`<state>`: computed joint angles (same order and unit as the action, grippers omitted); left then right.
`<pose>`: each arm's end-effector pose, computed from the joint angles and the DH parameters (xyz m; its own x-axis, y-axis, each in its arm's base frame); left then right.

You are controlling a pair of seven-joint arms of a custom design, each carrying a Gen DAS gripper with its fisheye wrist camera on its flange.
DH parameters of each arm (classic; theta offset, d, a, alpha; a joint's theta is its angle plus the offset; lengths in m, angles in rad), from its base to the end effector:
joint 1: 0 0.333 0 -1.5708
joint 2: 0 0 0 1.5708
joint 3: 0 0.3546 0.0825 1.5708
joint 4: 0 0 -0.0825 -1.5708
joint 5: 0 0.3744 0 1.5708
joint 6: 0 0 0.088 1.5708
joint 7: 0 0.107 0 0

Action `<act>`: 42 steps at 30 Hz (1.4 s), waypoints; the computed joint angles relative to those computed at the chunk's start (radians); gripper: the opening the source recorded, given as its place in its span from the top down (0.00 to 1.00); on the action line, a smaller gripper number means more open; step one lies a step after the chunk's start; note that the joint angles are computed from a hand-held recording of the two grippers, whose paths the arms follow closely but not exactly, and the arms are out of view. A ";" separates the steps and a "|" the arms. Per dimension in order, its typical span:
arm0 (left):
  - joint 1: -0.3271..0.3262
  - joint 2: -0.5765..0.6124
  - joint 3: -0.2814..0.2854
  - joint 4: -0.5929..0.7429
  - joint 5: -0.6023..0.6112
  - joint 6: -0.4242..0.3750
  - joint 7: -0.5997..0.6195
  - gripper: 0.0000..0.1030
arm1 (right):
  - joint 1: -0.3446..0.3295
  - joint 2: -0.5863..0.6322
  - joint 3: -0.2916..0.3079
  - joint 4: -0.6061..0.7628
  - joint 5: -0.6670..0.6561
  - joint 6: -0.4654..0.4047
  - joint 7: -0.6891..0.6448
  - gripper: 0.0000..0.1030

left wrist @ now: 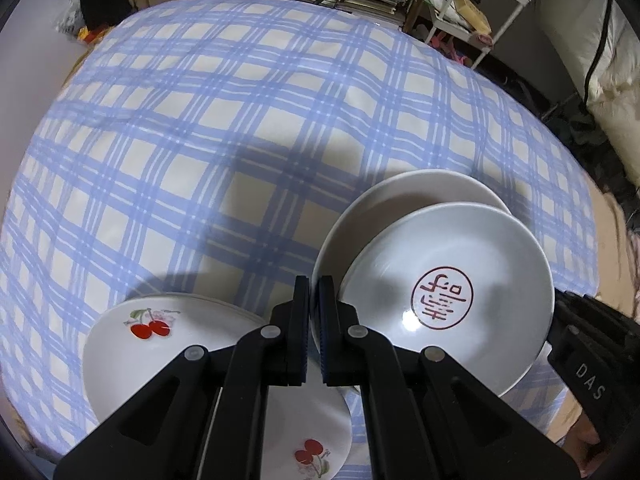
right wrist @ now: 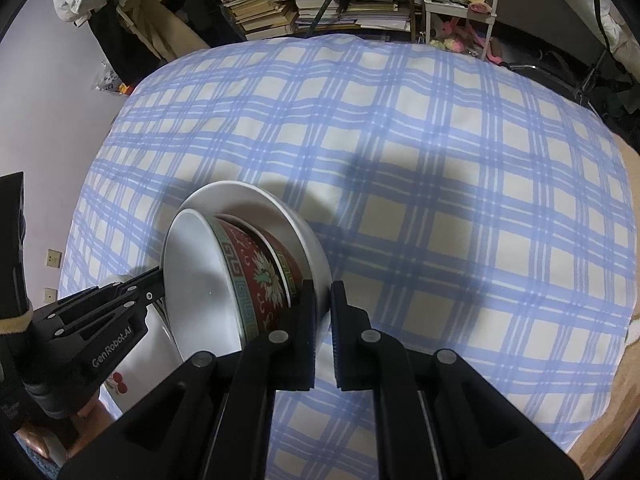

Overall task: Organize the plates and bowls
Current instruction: 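Lift and carry the bowl stack with both tools onto the cherry plates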

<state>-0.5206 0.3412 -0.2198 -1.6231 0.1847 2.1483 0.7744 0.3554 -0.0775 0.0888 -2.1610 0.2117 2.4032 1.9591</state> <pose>0.5195 -0.4377 0.4879 -0.0174 -0.9976 0.0663 -0.9794 0.0036 -0.2020 0.4855 0.2338 0.5072 -0.0439 -0.9598 -0.2771 -0.9717 0.1054 -0.2115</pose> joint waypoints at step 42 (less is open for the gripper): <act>0.087 -0.329 -0.053 -0.188 0.072 -0.178 -0.056 0.98 | 0.129 -0.093 0.050 0.004 0.098 0.059 0.135 0.90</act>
